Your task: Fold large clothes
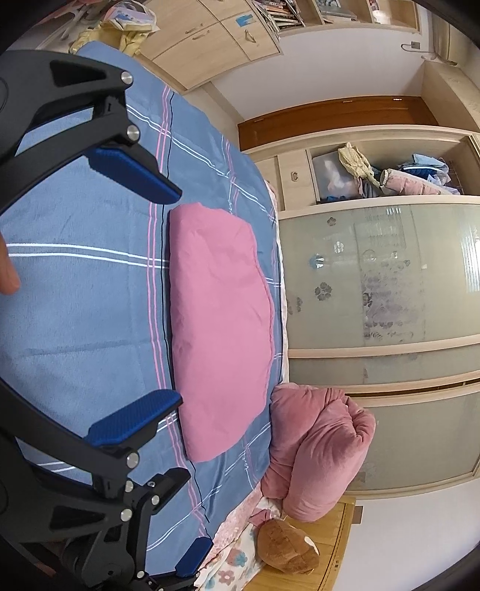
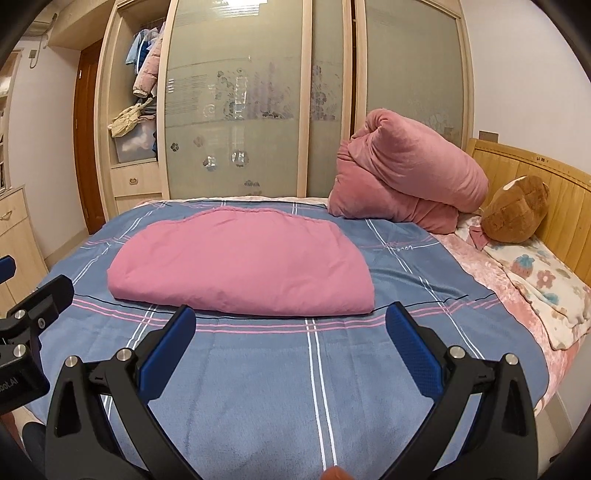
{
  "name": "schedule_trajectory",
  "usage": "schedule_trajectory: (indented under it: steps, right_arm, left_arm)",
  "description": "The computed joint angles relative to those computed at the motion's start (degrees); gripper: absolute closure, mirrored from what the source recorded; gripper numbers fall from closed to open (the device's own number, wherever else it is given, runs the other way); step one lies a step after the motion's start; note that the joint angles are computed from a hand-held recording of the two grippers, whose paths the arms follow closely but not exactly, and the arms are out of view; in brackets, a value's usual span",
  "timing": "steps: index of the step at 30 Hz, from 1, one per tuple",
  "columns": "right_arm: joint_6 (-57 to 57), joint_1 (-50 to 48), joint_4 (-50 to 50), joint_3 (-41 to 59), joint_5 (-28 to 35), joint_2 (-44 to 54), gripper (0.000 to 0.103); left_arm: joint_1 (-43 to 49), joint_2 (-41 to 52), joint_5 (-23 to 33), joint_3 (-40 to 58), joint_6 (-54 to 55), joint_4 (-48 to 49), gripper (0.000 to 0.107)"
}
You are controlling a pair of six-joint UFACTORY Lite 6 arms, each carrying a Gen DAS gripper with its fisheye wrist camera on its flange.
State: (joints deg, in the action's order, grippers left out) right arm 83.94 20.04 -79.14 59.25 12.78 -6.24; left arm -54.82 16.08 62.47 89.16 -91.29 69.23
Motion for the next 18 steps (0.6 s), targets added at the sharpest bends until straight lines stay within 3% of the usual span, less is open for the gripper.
schedule_trajectory:
  steps: [18]
  right_arm:
    - [0.5,0.9,-0.5,0.4,0.7,0.8,0.001]
  left_arm:
    - [1.4,0.4,-2.0,0.0,0.1,-0.8,0.006]
